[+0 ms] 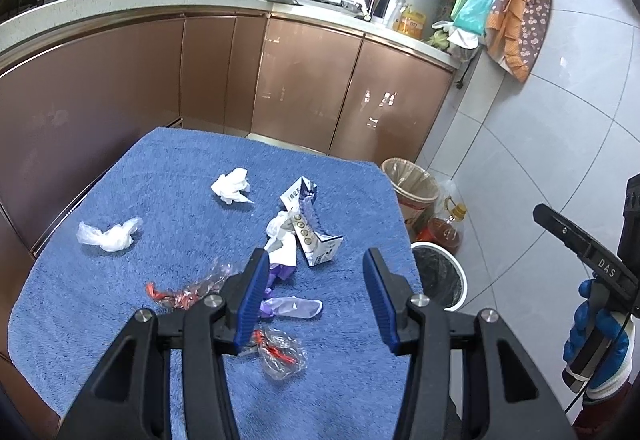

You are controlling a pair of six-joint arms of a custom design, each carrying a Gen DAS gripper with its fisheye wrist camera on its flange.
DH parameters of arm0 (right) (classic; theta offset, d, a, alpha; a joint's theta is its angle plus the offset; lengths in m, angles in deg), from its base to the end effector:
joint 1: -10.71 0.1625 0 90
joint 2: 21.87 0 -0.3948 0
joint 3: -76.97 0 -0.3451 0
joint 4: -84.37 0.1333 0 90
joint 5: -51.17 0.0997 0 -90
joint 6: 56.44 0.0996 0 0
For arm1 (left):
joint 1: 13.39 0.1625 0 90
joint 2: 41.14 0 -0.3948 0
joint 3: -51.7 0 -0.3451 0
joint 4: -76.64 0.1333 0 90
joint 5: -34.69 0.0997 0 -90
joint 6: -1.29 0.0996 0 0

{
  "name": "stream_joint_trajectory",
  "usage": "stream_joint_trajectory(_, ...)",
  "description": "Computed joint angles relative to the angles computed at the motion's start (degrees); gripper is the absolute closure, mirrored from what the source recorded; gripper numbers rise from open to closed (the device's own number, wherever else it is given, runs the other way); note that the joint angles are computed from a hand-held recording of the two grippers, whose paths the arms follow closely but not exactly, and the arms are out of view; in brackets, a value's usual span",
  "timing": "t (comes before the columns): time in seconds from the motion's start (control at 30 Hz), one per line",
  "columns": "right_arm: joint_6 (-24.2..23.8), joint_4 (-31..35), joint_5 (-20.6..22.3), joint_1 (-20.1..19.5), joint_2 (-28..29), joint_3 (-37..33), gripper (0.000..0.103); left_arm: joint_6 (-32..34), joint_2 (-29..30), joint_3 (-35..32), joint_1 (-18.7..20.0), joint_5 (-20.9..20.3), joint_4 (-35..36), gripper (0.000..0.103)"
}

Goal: Collect trash
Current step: 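Move both tools back over the remaining trash on the table, then grasp the white tissue with the left tool while the right tool grasps the blue milk carton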

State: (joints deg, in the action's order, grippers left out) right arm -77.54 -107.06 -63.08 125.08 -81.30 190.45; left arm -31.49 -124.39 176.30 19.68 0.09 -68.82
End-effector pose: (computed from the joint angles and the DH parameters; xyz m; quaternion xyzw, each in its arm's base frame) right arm 0.3060 -0.4517 0.2349 0.2682 -0.8584 0.3982 0.1811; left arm -0.2311 -0.4074 0.2960 0.1280 0.8712 -0.4025 0.2503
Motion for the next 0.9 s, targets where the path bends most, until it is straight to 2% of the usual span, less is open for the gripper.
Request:
stream_joint_trajectory(0.4, 0.0, 3.6, 0.8, -2.1, 4.1, -3.6, 0.044, 4.6, 4.6, -2.6, 5.8, -2.8, -3.4, 0.056)
stream_joint_trajectory(0.9, -0.1, 13.7, 3.1, -5.4, 14.1, -14.6, 0.044, 14.2, 14.9, -13.2, 18.5, -11.2, -4.5, 0.056)
